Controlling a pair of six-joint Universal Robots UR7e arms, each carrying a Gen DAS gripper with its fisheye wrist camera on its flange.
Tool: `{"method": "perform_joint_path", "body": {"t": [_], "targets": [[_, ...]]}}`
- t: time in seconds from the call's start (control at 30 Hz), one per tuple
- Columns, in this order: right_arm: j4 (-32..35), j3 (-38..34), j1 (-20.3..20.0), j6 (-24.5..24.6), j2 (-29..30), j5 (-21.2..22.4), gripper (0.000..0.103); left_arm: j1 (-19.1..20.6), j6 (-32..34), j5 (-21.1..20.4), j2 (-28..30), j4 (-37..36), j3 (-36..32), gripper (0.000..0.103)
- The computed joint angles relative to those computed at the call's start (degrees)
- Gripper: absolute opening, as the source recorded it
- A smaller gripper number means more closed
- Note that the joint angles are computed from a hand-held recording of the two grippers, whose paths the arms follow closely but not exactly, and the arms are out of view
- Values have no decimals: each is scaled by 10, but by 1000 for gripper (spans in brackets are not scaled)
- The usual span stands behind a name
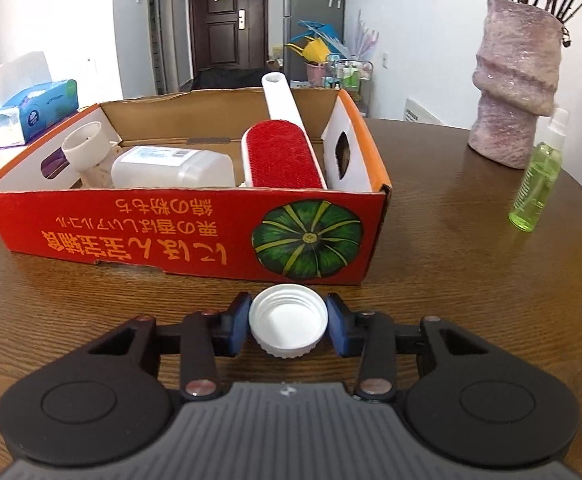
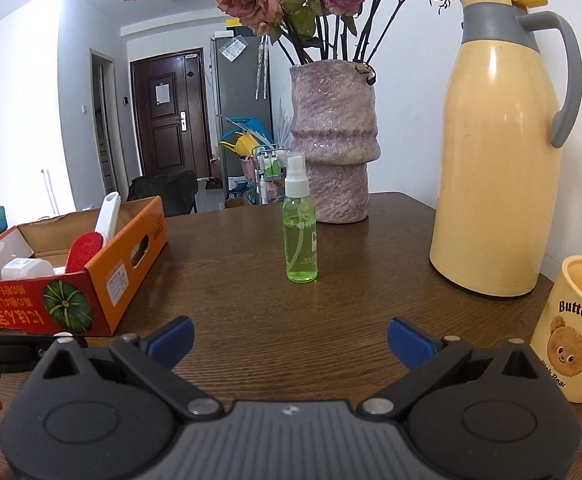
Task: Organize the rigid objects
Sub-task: 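Grasp the green spray bottle with the right gripper while the left gripper holds the cap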
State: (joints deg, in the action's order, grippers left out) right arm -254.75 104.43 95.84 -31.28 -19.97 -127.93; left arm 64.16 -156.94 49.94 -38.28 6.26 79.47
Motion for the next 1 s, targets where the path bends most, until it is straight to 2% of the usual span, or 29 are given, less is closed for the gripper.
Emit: {"method": "perform_joint_path", "body": {"t": [0.13,0.3,0.6,0.73,0.87,1.0], "targets": [[-4,-3,-4,-4,1,4,103,4,-5,21,-12,19,4,41],[-21,-27,-16,-22,7,13,103,9,24,51,-55,-14,45,41],[6,-74,-38,-35,8,27,102,37,39,60,-100,-29,47,41],[47,-93,-46,-34,3,40,94,51,48,58,-109,-30,37,41],[85,-123,-49,-28,5,32,86,62,46,59,-116,-29,29,41],[118,-158,-54,-20,9,23,83,65,51,70,-124,-31,33,41]]}}
